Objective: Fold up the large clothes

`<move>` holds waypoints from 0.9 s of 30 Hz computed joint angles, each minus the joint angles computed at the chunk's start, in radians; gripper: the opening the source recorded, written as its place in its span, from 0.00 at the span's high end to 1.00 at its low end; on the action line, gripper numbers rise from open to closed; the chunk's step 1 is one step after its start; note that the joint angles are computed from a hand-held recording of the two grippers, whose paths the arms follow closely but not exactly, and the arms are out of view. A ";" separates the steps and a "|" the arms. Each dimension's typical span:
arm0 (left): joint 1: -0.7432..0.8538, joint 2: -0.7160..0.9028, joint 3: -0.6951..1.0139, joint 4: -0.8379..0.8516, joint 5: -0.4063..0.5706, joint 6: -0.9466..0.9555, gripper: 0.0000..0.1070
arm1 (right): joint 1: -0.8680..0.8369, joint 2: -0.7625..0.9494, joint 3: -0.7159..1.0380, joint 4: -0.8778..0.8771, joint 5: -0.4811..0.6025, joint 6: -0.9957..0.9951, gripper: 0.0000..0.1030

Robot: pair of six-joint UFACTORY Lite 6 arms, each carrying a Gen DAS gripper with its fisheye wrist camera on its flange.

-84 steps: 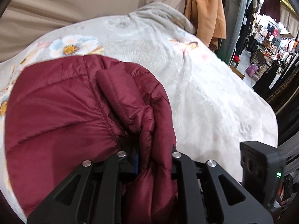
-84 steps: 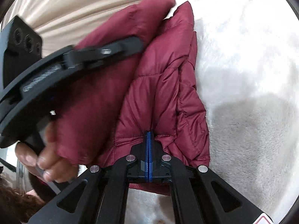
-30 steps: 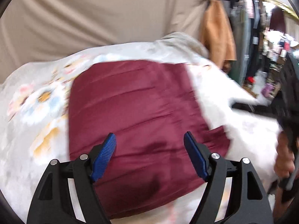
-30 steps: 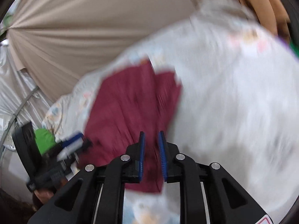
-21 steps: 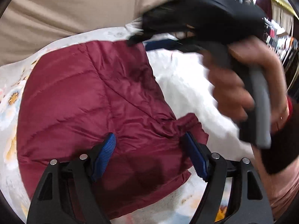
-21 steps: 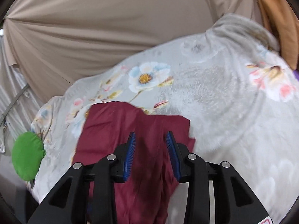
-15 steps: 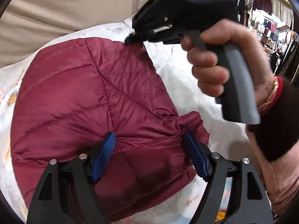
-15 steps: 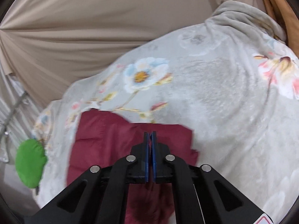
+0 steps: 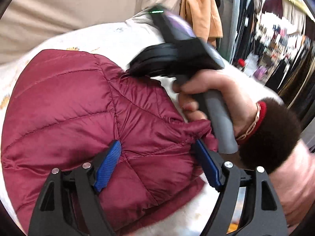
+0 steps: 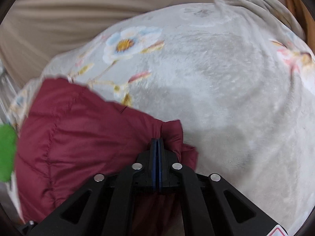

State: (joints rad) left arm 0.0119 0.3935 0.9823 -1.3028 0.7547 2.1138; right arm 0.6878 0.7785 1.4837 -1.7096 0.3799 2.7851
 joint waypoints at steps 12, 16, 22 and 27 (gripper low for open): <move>0.246 0.099 0.341 0.069 0.033 -0.221 0.21 | 0.555 -0.188 -0.183 0.278 0.353 -0.036 1.00; 0.230 0.218 0.397 0.086 -0.086 -0.217 0.19 | 0.529 -0.092 -0.208 0.259 0.255 0.156 1.00; 0.243 0.256 0.420 0.089 -0.077 -0.257 0.18 | 0.603 -0.128 -0.236 0.407 0.434 0.125 1.00; 0.240 0.230 0.407 0.092 -0.067 -0.262 0.19 | 0.631 -0.279 -0.370 0.152 0.485 0.317 0.63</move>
